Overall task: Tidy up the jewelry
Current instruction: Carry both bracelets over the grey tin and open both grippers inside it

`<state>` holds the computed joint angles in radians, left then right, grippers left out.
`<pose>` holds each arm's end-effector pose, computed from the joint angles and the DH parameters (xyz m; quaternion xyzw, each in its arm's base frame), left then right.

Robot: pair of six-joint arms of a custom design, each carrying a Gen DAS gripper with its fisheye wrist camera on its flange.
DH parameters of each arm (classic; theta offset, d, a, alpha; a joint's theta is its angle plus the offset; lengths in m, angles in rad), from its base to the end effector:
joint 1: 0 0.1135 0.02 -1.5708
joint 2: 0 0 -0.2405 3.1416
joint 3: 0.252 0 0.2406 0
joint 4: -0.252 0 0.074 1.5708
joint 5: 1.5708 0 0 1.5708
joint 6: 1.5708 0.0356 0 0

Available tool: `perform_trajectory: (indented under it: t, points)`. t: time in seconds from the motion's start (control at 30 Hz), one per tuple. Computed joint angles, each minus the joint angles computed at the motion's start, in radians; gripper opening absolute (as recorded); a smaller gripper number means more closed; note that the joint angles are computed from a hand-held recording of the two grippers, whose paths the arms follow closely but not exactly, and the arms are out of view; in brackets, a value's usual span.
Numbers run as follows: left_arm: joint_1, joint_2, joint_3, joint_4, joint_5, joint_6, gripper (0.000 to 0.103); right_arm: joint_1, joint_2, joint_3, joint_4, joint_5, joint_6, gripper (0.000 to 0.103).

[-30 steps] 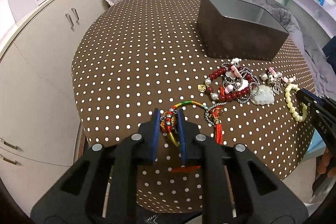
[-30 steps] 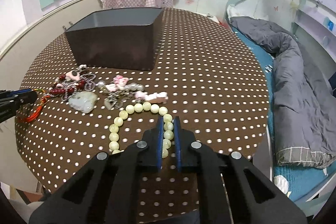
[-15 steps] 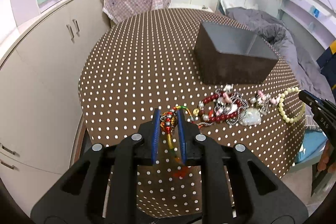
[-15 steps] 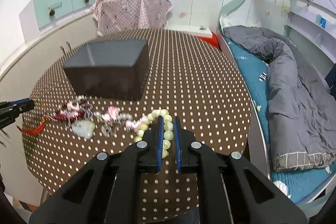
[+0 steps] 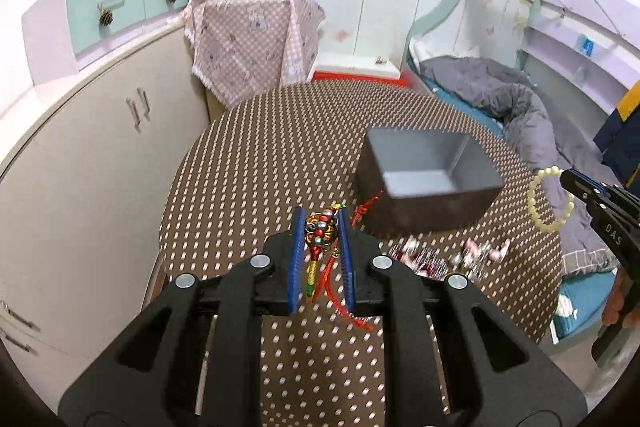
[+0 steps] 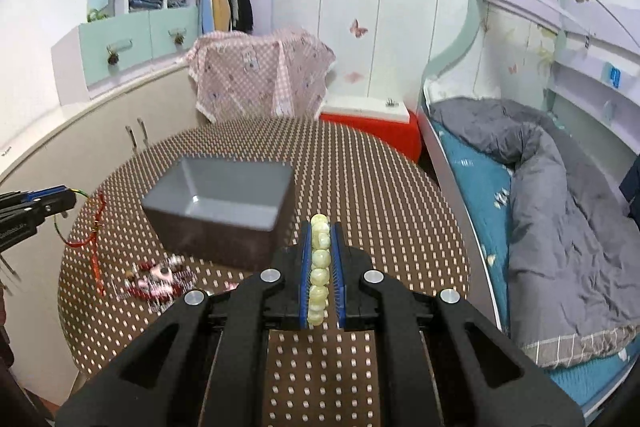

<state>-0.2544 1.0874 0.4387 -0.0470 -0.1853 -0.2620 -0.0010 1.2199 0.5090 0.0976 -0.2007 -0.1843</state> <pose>0.2086 -0.0475 0.1636 -0.0426 0.9018 -0.0267 0.4293 0.2421 0.0069 0.1701 -0.1268 0.8752 0.0461 0.4646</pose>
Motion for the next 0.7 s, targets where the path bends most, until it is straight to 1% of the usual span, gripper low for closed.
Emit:
perform_trajectory:
  t: [0.17,0.37,0.53,0.7]
  points:
    - [-0.026,0.024,0.041,0.043,-0.006,0.014,0.016,0.022,-0.003,0.042,0.014,-0.018,0.010,0.008]
    - [-0.047,0.082,0.105,0.098,0.007,0.035,0.016,0.050,0.034,0.096,0.043,-0.030,0.014,0.008]
    - [-0.047,0.155,0.163,0.141,0.036,0.041,0.016,0.079,0.101,0.149,0.066,-0.035,0.017,0.008]
    - [-0.038,0.261,0.239,0.183,0.069,0.030,0.016,0.099,0.183,0.210,0.065,-0.042,0.022,0.008]
